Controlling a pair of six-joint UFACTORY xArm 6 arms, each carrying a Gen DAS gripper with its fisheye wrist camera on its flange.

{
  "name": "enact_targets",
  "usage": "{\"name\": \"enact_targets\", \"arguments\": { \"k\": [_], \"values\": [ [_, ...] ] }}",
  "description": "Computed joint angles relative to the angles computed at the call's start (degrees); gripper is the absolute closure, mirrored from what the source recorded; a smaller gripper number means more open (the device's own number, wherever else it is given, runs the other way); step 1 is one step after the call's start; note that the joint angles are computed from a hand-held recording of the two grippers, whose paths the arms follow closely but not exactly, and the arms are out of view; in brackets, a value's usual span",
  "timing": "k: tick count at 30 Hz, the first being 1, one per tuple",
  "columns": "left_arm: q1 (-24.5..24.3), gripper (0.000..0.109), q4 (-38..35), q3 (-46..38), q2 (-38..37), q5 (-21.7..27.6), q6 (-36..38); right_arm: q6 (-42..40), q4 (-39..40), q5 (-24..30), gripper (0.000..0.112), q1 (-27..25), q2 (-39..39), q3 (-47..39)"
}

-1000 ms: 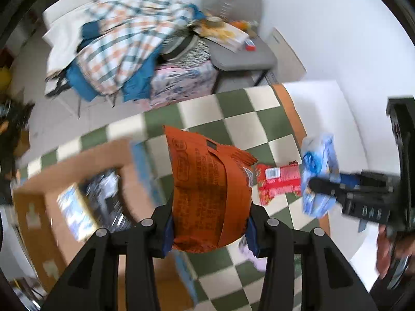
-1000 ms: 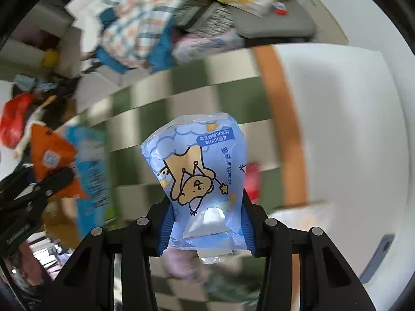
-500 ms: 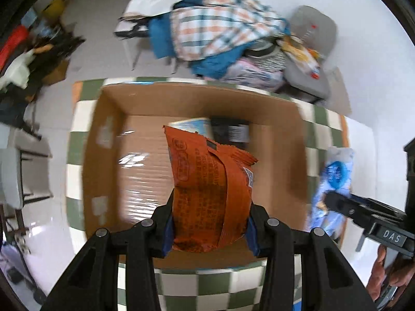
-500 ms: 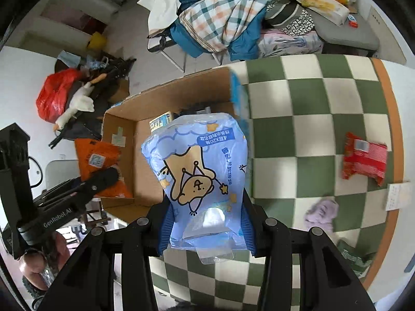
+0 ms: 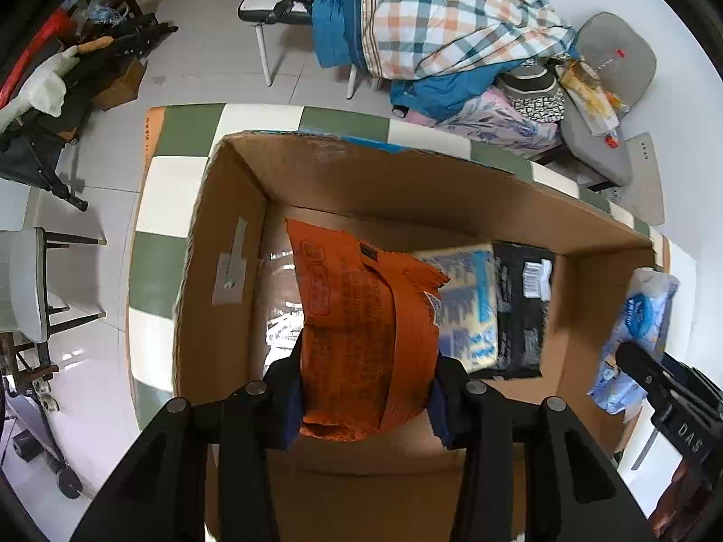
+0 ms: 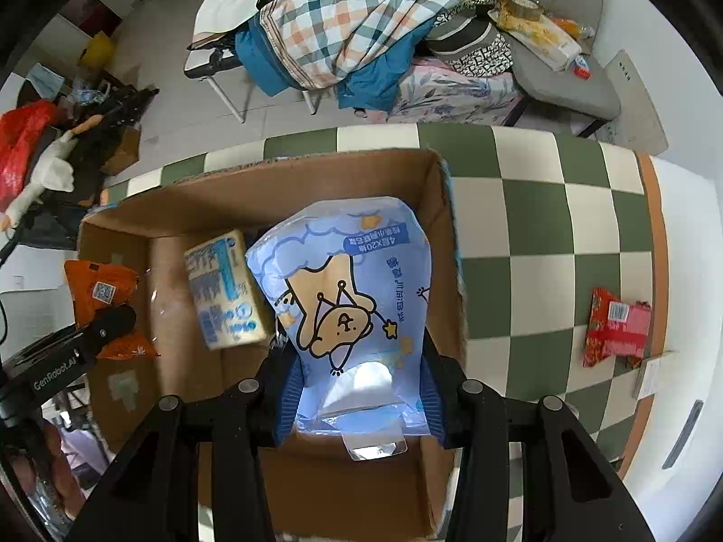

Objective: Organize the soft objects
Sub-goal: 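Lower both held items into the box and open both tools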

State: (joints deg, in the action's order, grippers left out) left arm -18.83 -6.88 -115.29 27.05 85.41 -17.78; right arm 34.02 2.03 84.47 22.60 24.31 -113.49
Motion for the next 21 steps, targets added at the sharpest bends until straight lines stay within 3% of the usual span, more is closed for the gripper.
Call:
{"name": "enact_targets", "arguments": {
  "k": [4, 7, 9, 10, 12, 15, 21],
  "values": [
    [0.7, 0.067, -0.6, -6.7, 5.1, 3.8, 0.1, 1.1, -4.6, 2.0, 0.061, 1.4, 4.2, -4.9],
    [0.6, 0.066, -0.1, -12.0, 8.4, 7.2, 0.9, 1.2, -6.3, 3.4, 0.051, 1.9, 6.2, -7.5],
    [0.6, 0.057, 0.2, -13.4, 9.2, 8.0, 1.1, 1.4, -6.7, 3.8, 0.040, 1.9, 6.8, -8.4],
    [0.7, 0.052, 0.1, -13.0, 8.8, 7.4, 1.0, 1.3, -6.8, 3.8, 0.036, 1.9, 6.9, -8.6],
    [0.9, 0.029, 0.1, -11.2, 7.4, 5.7, 1.3, 1.6, -7.1, 3.5, 0.033, 2.0, 6.6, -8.4],
    [1.1, 0.010, 1.2, -7.9, 4.7, 3.0, 1.3, 1.0, -6.2, 3.8, 0.029, 2.0, 6.4, -8.6],
    [0.8, 0.008, 2.4, 0.2, -2.5, -1.3, 0.7, 0.7, -3.3, 1.2, 0.009, 2.4, 1.4, -2.7]
  ]
}}
